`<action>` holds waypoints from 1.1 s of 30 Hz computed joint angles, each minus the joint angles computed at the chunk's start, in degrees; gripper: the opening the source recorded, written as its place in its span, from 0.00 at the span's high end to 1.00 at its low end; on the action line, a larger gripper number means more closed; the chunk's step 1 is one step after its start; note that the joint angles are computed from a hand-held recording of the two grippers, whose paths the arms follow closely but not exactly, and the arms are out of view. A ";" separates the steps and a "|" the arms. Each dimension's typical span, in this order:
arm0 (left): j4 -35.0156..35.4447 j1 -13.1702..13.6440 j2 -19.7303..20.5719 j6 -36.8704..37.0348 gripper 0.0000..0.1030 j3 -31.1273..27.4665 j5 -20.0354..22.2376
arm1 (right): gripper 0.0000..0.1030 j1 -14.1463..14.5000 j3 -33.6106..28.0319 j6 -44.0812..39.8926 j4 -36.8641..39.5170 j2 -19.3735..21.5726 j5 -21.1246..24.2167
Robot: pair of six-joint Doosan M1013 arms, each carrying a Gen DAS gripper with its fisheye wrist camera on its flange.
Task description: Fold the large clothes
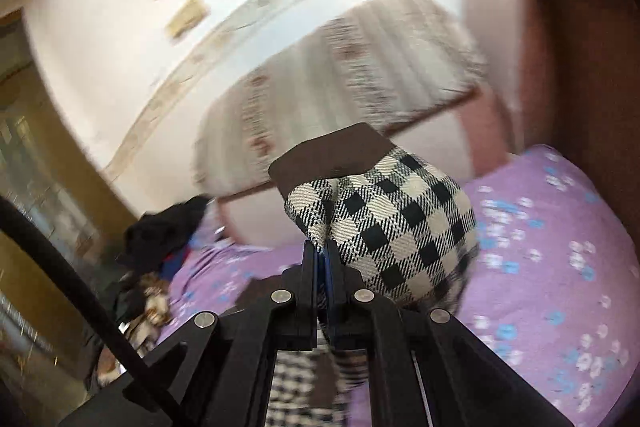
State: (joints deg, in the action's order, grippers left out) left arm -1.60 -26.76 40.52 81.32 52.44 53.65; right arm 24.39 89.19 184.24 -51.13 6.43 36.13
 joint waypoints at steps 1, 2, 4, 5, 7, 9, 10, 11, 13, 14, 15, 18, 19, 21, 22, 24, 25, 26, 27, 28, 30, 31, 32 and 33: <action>-0.53 0.18 -0.18 -0.04 0.12 0.21 -0.21 | 0.96 0.42 -1.90 -3.66 1.56 1.04 -0.73; -1.04 0.36 -0.38 -0.16 0.12 0.43 -0.51 | 0.96 0.88 -3.52 -6.95 2.94 1.93 -1.30; -2.05 0.73 -0.70 -0.48 0.12 0.74 -0.98 | 0.96 1.67 -7.67 -15.49 7.51 4.46 -2.52; -2.43 0.85 -0.77 -0.55 0.12 0.79 -1.04 | 0.96 1.94 -9.48 -19.52 10.46 5.55 -3.10; -3.00 1.10 -0.86 -0.89 0.12 0.78 -1.14 | 0.96 2.38 -12.99 -28.41 17.18 7.89 -3.42; -2.80 1.24 -0.89 -1.46 0.12 0.71 -1.40 | 0.96 3.25 -17.09 -40.29 26.18 10.78 -3.30; -2.67 1.32 -0.89 -1.61 0.12 0.67 -1.47 | 0.96 3.64 -18.61 -44.98 29.73 11.89 -2.90; -2.43 1.40 -0.90 -2.04 0.12 0.62 -1.59 | 0.96 4.16 -20.11 -49.46 33.12 13.02 -2.29; -2.71 1.73 -0.91 -2.76 0.12 0.51 -1.70 | 0.96 5.20 -23.20 -61.17 42.71 15.46 -0.54; -3.15 1.94 -0.91 -3.04 0.12 0.49 -1.69 | 0.96 5.39 -24.00 -64.80 45.21 16.18 0.50; -3.63 2.11 -0.95 -3.10 0.12 0.52 -1.72 | 0.96 5.89 -25.47 -68.87 47.37 17.35 3.06; -5.58 2.56 -1.14 -3.15 0.12 0.68 -1.95 | 0.96 6.11 -28.33 -74.78 50.53 20.12 8.99; -5.95 2.62 -1.21 -2.96 0.12 0.77 -2.06 | 0.96 5.83 -29.48 -75.34 51.29 21.31 11.13; -6.66 2.64 -1.31 -2.35 0.12 0.93 -2.30 | 0.96 5.02 -32.21 -76.50 52.20 23.88 15.21; -7.29 2.62 -1.34 -1.54 0.12 0.99 -2.31 | 0.96 4.55 -34.57 -76.67 52.03 26.05 18.03; -8.50 2.60 -1.37 0.03 0.12 1.07 -2.13 | 0.96 3.66 -35.95 -76.46 52.34 28.10 20.19; -9.62 2.62 -1.38 1.43 0.12 1.10 -1.96 | 0.96 2.97 -37.80 -76.49 52.48 29.92 22.05; -10.29 2.64 -1.39 2.27 0.12 1.12 -1.91 | 0.96 2.21 -39.64 -76.05 53.03 31.78 23.78; -11.01 2.67 -1.39 3.13 0.12 1.14 -1.90 | 0.96 1.87 -41.22 -75.71 53.19 33.18 25.16; -11.75 2.69 -1.38 3.99 0.12 1.17 -1.97 | 0.96 1.55 -44.20 -74.58 51.84 35.67 27.72; -13.41 2.68 -1.20 5.89 0.12 1.01 -1.79 | 0.96 0.97 -47.83 -72.65 51.52 38.92 29.81; -14.95 2.77 -0.96 7.32 0.12 0.72 -1.45 | 0.96 0.97 -48.81 -71.61 50.52 39.94 30.31; -16.21 2.86 -0.78 8.26 0.12 0.55 -1.27 | 0.96 0.91 -50.08 -69.96 48.99 41.37 30.88; -17.51 2.97 -0.50 9.07 0.11 0.21 -0.86 | 0.96 1.03 -51.26 -68.42 47.94 42.49 31.64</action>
